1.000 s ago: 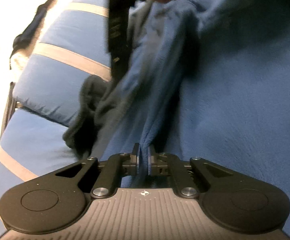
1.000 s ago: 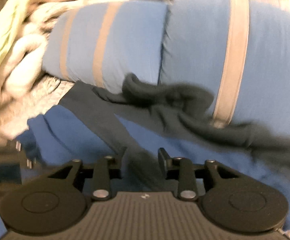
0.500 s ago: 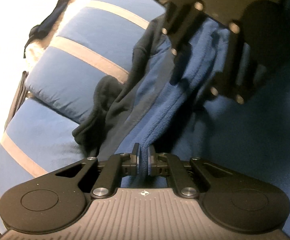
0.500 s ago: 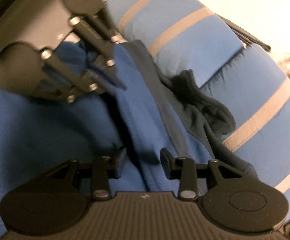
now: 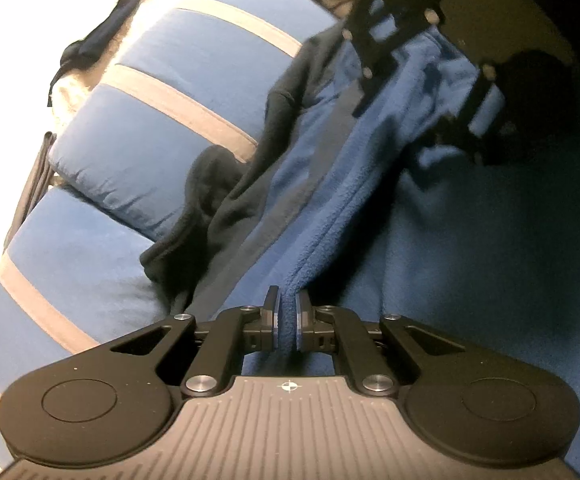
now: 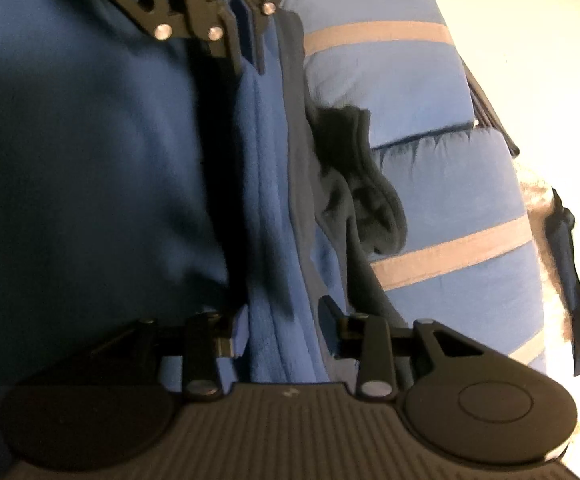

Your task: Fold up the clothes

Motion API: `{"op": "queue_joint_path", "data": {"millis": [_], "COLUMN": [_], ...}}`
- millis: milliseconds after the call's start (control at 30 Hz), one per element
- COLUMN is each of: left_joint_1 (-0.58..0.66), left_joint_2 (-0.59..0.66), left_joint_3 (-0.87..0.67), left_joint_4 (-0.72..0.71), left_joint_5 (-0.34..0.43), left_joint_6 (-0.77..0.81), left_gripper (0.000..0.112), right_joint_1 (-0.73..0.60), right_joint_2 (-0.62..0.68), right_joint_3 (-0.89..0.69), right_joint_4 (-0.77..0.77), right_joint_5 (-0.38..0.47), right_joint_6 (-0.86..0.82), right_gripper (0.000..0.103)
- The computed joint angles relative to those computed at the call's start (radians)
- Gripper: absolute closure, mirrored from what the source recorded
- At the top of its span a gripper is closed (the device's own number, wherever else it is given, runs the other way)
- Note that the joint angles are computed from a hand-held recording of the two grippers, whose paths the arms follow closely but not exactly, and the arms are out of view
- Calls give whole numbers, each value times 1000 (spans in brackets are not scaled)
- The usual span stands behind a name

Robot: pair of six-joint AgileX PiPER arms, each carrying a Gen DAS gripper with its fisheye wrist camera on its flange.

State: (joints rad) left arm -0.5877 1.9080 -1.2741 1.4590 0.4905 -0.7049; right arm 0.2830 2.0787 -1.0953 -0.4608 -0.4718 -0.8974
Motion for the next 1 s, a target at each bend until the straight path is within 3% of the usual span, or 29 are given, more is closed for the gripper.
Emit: {"op": "queue_joint_path", "data": {"millis": [133, 200, 433, 500, 1000], "left_joint_1": [-26, -38, -41, -32, 70], "left_joint_2": [27, 30, 16, 16, -108], "left_joint_3": [41, 61, 119, 119, 127], "left_joint_4": [185, 239, 269, 252, -64], "left_joint_5": [83, 134, 252, 272, 121], "left_joint_6": [-109, -141, -121, -97, 164], "left_gripper": [99, 84, 80, 80, 77], "right_joint_1": [-1, -6, -2, 9, 20], "right_joint_2": [-6, -11, -10, -14, -12], "right_joint_3": [-39, -54, -76, -76, -77], "right_joint_4": [-22, -89, -163, -90, 8], "right_joint_5": [89, 116, 162, 184, 213], "right_joint_6": [115, 216, 315, 261, 175], "right_gripper": [72, 75, 75, 75, 75]}}
